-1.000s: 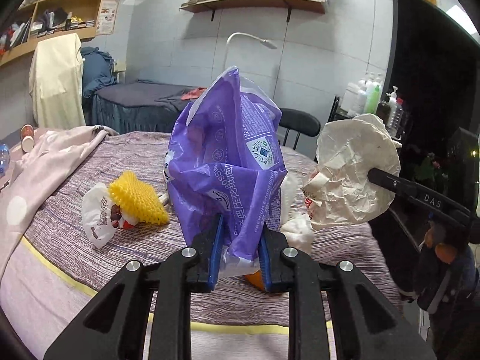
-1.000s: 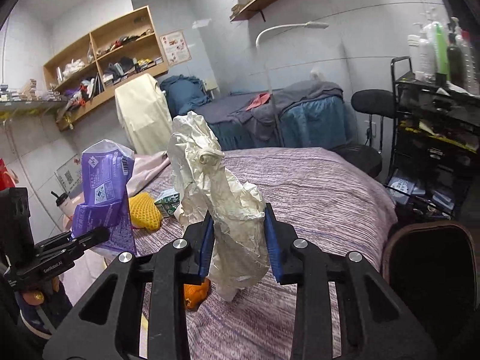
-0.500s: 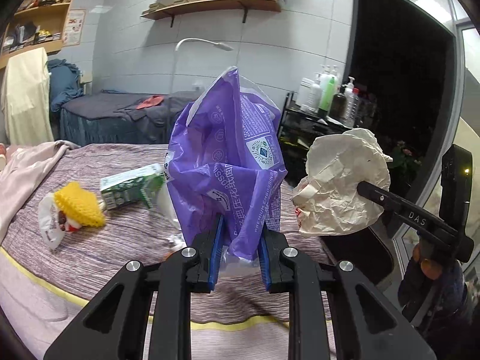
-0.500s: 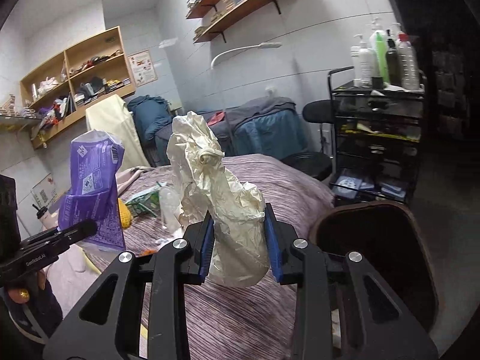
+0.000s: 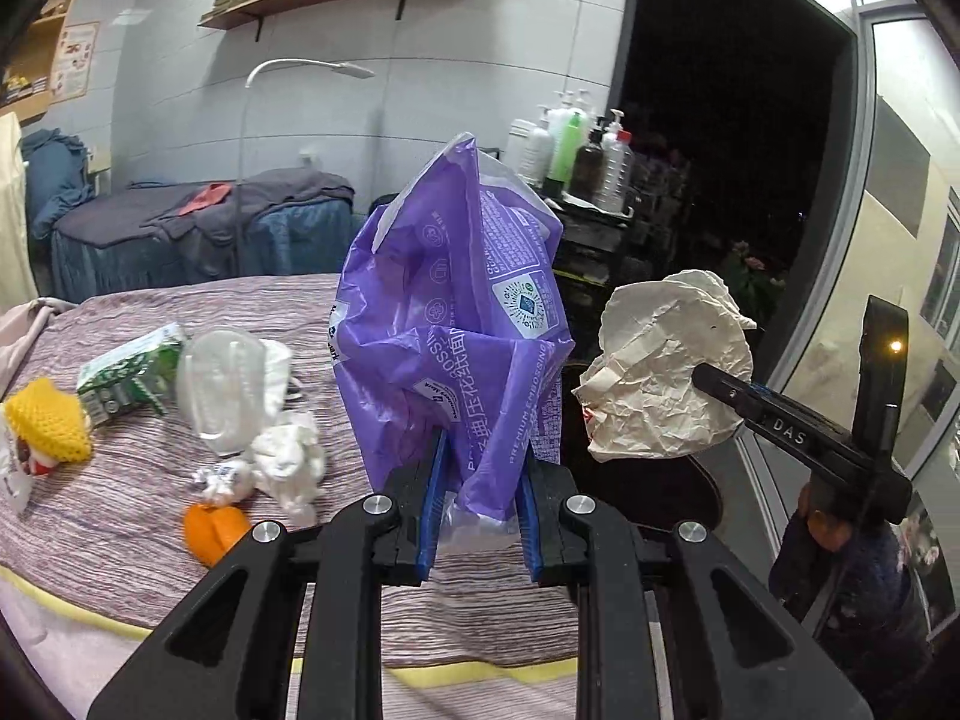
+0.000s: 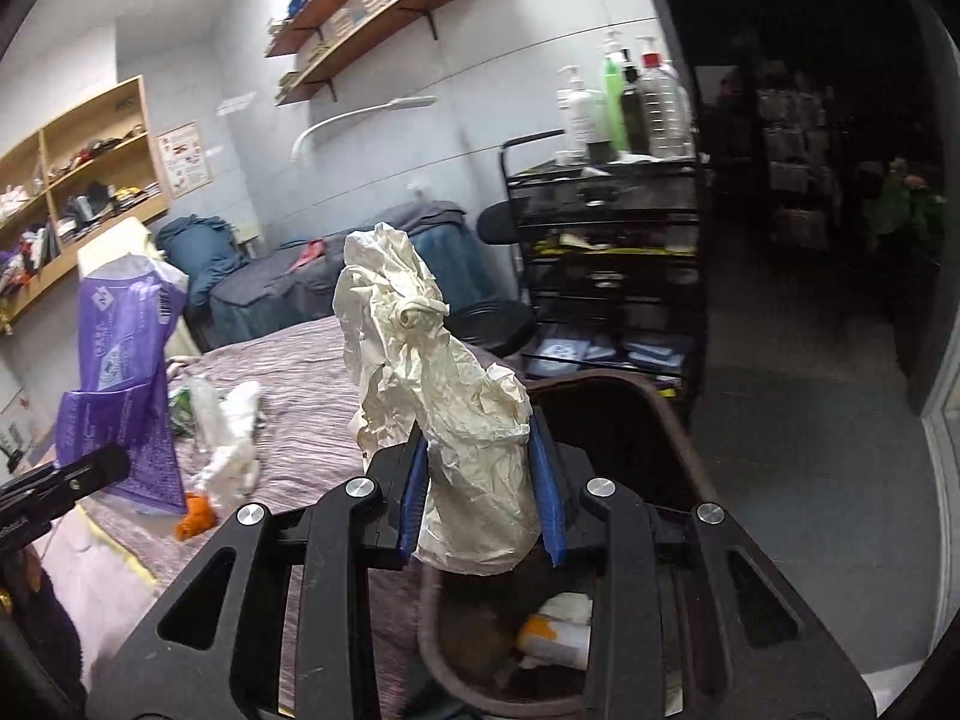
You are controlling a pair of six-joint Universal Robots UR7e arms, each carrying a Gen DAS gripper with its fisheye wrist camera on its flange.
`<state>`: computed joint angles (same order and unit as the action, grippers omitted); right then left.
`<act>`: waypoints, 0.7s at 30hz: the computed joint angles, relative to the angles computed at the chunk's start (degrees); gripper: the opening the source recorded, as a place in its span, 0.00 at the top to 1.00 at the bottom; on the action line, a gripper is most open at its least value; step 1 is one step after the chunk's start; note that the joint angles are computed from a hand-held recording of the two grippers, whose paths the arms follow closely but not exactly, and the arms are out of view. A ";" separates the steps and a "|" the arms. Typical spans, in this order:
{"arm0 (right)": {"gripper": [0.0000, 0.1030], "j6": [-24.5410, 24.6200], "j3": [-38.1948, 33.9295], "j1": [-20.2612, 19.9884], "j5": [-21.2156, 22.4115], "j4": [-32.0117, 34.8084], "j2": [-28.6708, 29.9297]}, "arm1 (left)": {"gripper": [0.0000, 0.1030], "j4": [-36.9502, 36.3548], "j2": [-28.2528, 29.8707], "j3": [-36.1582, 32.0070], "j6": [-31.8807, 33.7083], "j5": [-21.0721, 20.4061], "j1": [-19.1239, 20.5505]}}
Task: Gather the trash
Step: 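Carry the cream paper over the bin and open the right tool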
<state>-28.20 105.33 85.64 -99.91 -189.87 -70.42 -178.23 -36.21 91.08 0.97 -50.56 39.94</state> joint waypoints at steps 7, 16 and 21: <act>0.69 -1.69 -1.18 -2.12 -5.75 -3.24 0.96 | 0.80 3.18 2.76 -3.36 -0.09 -3.14 -0.07; 0.69 -2.13 -3.83 -3.63 -12.15 -3.09 4.28 | 0.80 8.21 5.55 -7.47 -0.99 -6.84 0.36; 0.60 -0.67 -5.07 -4.54 -13.35 -0.21 5.83 | 0.80 10.29 6.86 -9.13 -1.18 -7.33 0.41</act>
<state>-28.87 100.26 81.09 -113.26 -190.08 -64.59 -167.95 -29.35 81.95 -0.21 -57.89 40.35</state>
